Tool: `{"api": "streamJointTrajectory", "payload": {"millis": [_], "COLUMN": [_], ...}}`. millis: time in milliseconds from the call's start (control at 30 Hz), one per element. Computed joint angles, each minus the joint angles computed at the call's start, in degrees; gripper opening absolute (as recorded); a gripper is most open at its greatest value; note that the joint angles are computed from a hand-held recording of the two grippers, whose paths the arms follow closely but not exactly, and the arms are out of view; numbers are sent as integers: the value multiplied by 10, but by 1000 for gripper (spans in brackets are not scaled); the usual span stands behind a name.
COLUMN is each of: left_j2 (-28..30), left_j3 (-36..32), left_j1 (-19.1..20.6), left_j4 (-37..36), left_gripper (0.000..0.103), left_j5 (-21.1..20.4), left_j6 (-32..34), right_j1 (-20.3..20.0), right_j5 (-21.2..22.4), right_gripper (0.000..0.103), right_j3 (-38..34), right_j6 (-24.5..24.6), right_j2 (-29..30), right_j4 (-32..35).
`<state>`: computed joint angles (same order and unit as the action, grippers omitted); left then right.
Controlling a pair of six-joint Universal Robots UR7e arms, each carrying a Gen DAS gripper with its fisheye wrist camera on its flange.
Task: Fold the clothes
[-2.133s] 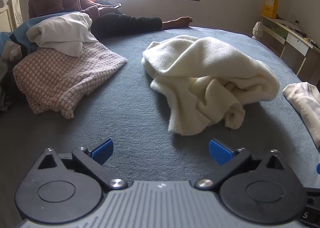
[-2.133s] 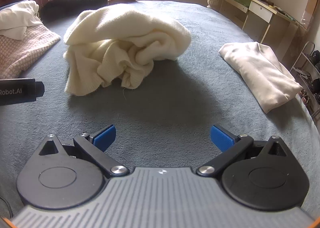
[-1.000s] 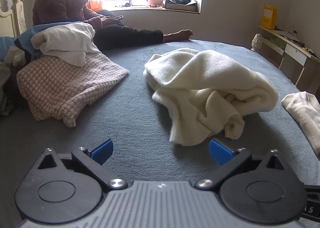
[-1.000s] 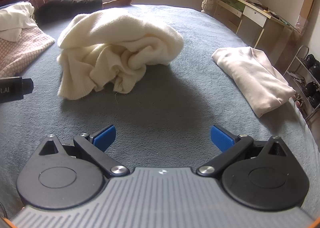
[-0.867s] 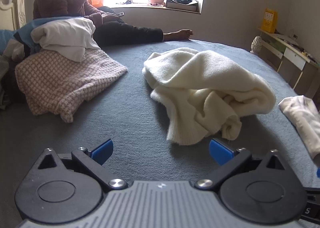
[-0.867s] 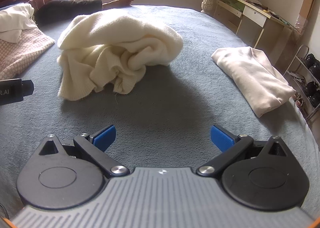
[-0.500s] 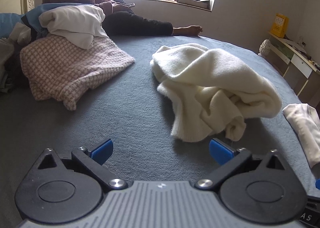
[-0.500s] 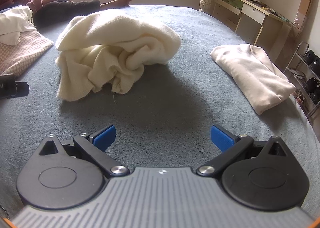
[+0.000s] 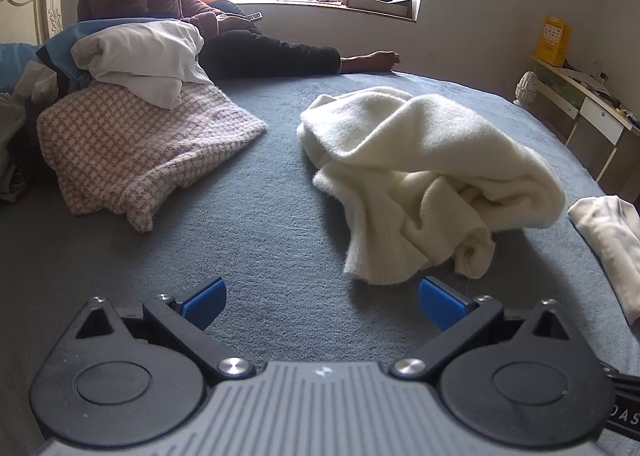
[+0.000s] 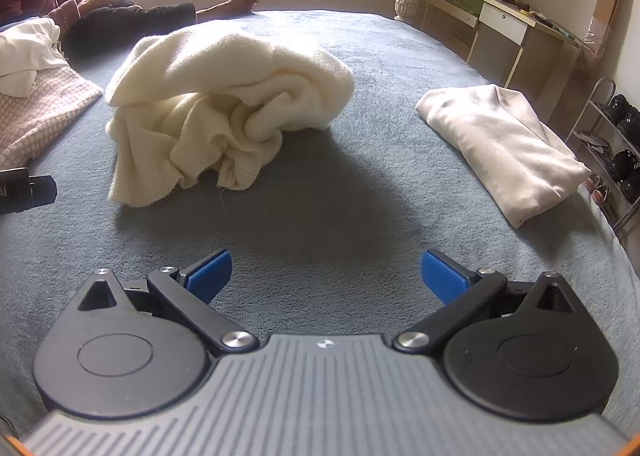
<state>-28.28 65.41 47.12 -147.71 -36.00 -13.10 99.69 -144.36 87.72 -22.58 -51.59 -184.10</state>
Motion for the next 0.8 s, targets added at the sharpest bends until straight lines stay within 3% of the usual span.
{"api": "streamJointTrajectory", "payload": {"millis": [800], "left_j2": [-9], "left_j3": [8], "left_j1": [3], "left_j4": [0], "left_gripper": [103], "left_j5": [-16], "left_j6": [0], "right_j1": [1], "right_j5": [6], "right_gripper": [102], "right_j3": [3], "right_j6": [14], "right_j2": [-1], "right_j4": [16]}}
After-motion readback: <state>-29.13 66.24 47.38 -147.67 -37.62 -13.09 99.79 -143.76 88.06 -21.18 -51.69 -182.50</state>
